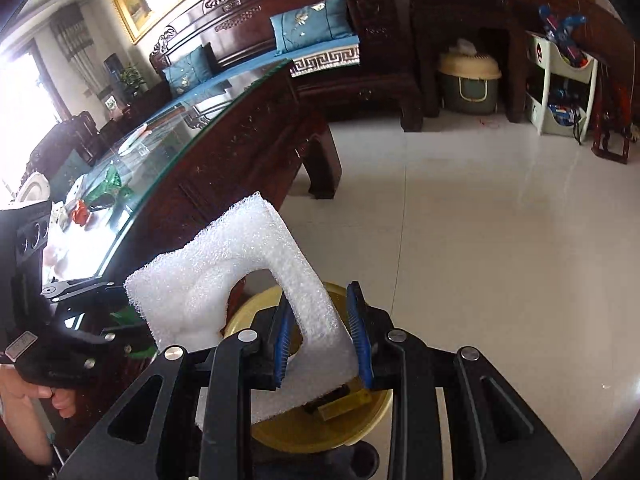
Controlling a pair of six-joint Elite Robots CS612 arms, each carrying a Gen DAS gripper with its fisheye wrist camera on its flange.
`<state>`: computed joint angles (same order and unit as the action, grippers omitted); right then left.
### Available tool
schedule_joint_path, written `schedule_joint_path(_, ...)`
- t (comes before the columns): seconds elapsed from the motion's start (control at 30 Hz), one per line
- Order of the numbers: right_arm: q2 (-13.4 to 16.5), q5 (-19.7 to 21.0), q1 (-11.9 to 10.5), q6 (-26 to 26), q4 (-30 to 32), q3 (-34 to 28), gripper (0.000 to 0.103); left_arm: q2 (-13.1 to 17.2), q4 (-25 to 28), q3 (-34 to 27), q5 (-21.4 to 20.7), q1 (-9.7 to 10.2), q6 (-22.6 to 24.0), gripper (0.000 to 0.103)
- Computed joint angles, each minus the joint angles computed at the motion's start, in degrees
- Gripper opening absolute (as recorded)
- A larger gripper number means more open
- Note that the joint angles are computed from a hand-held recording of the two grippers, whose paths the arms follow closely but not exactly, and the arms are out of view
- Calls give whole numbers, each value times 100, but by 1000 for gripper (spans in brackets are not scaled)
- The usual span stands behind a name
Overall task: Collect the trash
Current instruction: 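Open the right gripper over the bucket to drop the white foam block, then move both grippers back over the table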
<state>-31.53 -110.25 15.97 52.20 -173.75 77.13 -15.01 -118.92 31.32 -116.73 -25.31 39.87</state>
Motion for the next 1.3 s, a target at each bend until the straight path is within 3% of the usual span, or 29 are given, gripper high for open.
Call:
schedule_joint_path(0.2,61,156,-34,21,81,-45,26,103,8,-178,123,-17,-76,84)
schedule_joint_path(0.47,224,415,-58,-176,335,-332,27,-33,-292,39,19,62,-183,84)
schedule_joint_path(0.57,337,795,-82,-435,559,-578,40,-116,-457,174,-3,86,-197,84)
schedule_joint_path(0.6,366,796,-75,-467,631,-645,57,-151,-497,232,-19,99,-173,84)
schedule_joint_path(0.63,395,757,-59,-520,755,-728,61,-195,-562,316,-32,109,-158,84)
schedule_joint_path(1.3,418,271,177,-861,1493,-1332,61,-328,-1004,469,-418,437,-304,84)
